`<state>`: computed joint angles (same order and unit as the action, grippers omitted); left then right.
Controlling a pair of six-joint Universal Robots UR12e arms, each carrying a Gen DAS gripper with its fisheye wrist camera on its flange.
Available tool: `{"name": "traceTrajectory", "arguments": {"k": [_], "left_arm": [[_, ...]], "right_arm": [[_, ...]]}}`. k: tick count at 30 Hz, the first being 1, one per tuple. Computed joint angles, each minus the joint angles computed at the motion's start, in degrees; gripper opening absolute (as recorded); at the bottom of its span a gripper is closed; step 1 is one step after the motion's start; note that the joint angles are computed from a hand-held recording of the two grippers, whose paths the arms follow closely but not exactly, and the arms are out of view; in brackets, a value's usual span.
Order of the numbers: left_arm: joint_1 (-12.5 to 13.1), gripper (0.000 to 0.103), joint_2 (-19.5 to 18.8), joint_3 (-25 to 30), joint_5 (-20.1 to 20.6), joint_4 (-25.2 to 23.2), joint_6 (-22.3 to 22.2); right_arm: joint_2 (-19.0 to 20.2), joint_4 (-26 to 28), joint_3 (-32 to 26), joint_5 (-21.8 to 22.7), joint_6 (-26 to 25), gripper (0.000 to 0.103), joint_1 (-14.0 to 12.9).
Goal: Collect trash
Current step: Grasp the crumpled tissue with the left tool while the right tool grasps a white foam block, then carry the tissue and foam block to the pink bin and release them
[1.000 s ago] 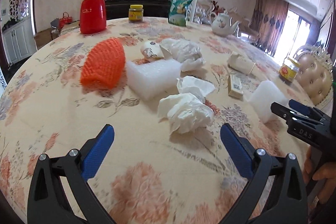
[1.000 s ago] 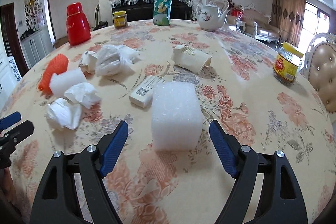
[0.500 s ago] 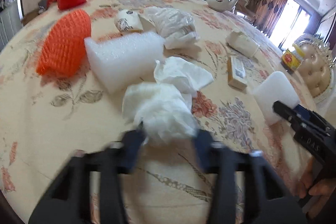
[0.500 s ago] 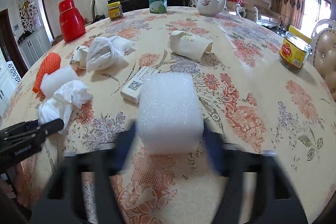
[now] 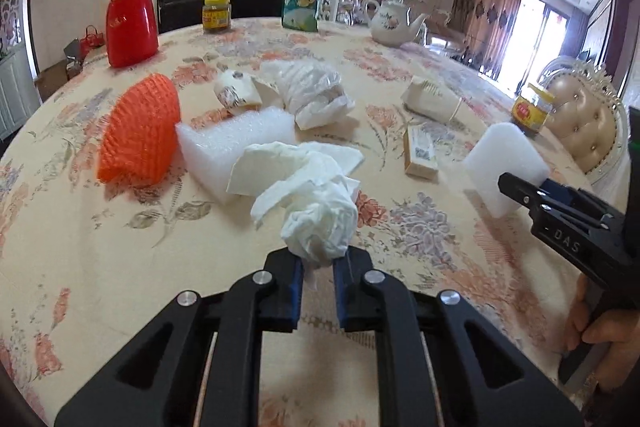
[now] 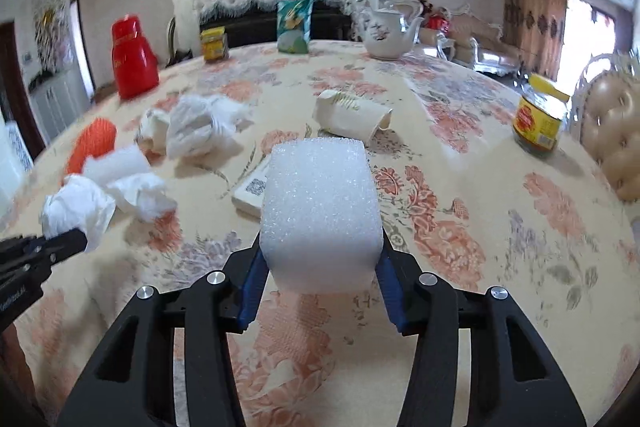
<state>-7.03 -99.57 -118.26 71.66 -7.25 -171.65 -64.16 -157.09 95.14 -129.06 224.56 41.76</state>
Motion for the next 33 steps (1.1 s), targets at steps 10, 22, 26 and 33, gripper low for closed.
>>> {"name": "traceTrajectory", "arguments": {"k": [10,22,26,33], "left_arm": [[4.3,0.012,5.1,-5.2,-2.6,3.5,1.0],[12.7,0.013,10.2,-11.7,-6.0,7.2,2.0],[15.3,0.013,11.4,-13.5,-6.4,8.2,3.0],[18.6,0.013,12.9,-15.6,-5.9,10.8,3.4]], "right_arm": [[0.9,-0.9,-2.0,-1.8,-0.4,0.048,4.0],[5.2,-4.2,-9.2,-1.8,-7.8,0.048,7.5],[7.3,-5.9,-12.3,-1.3,-11.1,0.048,8.6],[10.7,-8.1,-17.2,3.2,-15.6,0.048,9.5]]}}
